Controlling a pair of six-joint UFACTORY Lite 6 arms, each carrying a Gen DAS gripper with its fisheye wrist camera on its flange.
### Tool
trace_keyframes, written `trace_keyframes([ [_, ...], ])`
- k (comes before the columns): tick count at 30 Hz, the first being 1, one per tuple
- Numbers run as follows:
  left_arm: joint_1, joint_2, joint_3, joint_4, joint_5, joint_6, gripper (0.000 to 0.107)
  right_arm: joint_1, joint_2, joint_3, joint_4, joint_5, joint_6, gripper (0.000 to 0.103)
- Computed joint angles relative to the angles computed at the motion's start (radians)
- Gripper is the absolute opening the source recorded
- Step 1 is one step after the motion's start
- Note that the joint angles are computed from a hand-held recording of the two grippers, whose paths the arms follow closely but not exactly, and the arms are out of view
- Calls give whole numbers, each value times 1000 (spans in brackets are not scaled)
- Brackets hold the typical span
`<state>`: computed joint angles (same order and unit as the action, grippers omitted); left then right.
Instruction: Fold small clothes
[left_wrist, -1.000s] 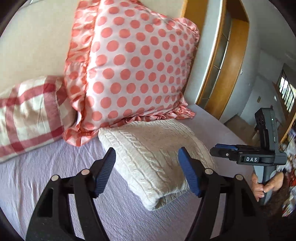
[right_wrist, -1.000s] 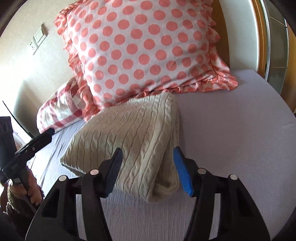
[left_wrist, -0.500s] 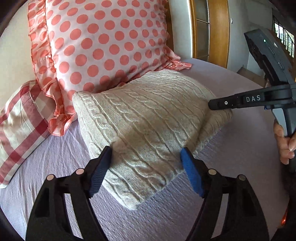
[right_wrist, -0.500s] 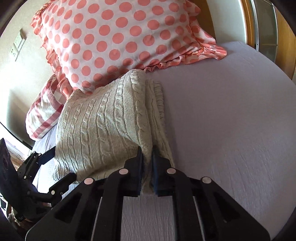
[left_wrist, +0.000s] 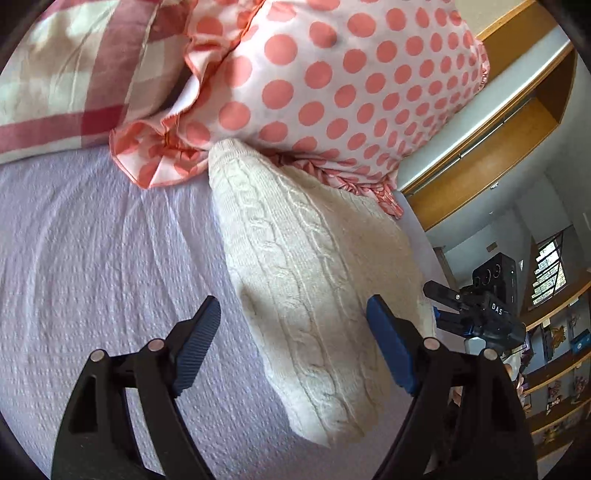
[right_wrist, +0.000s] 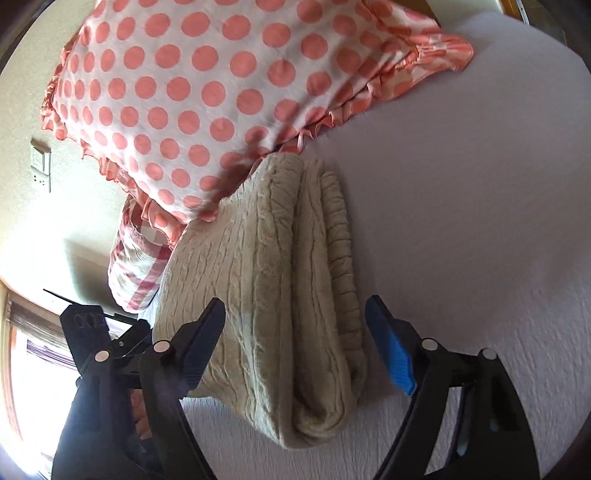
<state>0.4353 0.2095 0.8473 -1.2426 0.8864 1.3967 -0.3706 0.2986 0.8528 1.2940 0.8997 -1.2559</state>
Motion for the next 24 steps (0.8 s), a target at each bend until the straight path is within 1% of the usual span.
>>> trace_keyframes([
  [3, -20, 100, 46, -37, 40, -4, 85, -8, 61, 11, 40, 48, -61, 80],
  [5, -28, 159, 73, -53, 75, -8, 86, -20, 75, 9, 55, 60, -93, 73],
  [6, -29, 179, 77, -72, 92, 8, 85, -28, 101, 14, 60, 82, -104, 58],
  [7, -39, 176, 72, -84, 86, 27, 84, -44, 135, 15, 79, 127, -129, 44],
  [8, -49, 176, 69, -92, 83, 38, 78, -54, 155, 8, 101, 160, -153, 40],
  [9, -42, 184, 70, -93, 95, 37, 69, -58, 154, -1, 110, 170, -163, 37],
  [10, -29, 189, 71, -93, 110, 36, 64, -54, 140, -17, 119, 175, -163, 36],
  [11, -9, 191, 81, -73, 130, 26, 54, -45, 114, -37, 127, 180, -163, 35],
  [12, 14, 171, 81, -41, 142, 13, 49, -33, 83, -58, 131, 196, -167, 34],
  [15, 141, 71, 78, 105, 199, 25, 47, 66, -32, -131, 143, 223, -165, 32],
  [17, 278, 26, 91, 204, 274, 52, 47, 187, -94, -178, 184, 196, -174, 32],
  [18, 339, 17, 104, 243, 290, 61, 48, 260, -96, -184, 217, 174, -179, 32],
  [19, 392, 9, 108, 274, 279, 72, 49, 340, -88, -182, 254, 132, -182, 32],
  [21, 440, 14, 100, 299, 185, 92, 55, 510, -81, -165, 333, -32, -184, 34],
  [22, 460, 38, 108, 311, 153, 95, 58, 563, -95, -167, 365, -106, -193, 42],
  [23, 491, 50, 104, 289, 162, 118, 62, 586, -127, -175, 364, -151, -176, 44],
  [24, 525, 32, 97, 276, 179, 135, 62, 594, -181, -186, 322, -201, -125, 48],
])
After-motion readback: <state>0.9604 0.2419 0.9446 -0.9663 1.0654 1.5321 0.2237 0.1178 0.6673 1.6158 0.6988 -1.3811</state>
